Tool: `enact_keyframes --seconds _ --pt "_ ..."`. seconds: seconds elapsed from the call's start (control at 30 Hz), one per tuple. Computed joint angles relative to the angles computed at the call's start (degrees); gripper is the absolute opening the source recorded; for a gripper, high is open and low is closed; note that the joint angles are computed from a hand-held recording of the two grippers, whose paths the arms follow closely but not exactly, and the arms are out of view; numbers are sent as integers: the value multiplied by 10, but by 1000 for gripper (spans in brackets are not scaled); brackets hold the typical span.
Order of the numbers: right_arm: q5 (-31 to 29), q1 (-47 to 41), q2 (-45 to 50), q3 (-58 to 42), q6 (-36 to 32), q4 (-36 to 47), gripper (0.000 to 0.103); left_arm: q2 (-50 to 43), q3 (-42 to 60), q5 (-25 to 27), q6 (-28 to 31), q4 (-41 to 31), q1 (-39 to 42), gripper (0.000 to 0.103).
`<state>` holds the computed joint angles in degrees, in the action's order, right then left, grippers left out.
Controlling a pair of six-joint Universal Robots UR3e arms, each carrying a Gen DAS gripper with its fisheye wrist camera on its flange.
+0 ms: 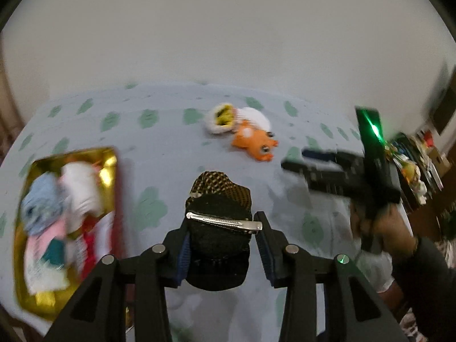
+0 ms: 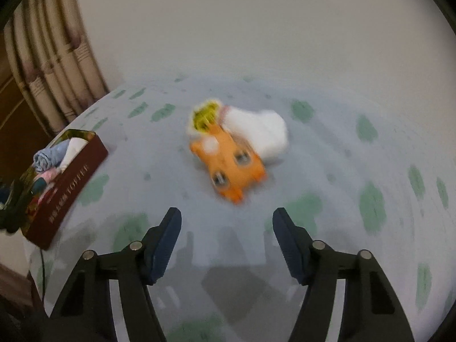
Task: Organize soft objects
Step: 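Carry the black item into the tin with left tool while right tool grasps orange plush toy, then carry the orange plush toy into the gold tin and open the right tool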
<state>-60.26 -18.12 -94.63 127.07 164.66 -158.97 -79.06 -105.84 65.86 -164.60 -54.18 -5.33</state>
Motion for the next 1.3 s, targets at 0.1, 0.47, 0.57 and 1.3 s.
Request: enact_keyframes --seconds 0.1,0.47,0.57,1.3 --pt "-57 61 77 -106 -25 28 64 65 -26 -17 19 -60 65 42" --pt "-237 158 244 -352 -92 149 65 238 -47 -76 160 -279 299 42" --pt "-221 147 247 -383 -111 180 64 269 -47 -86 199 -325 345 42" --pt "40 -49 -94 -9 -91 241 46 84 -93 21 96 35 217 46"
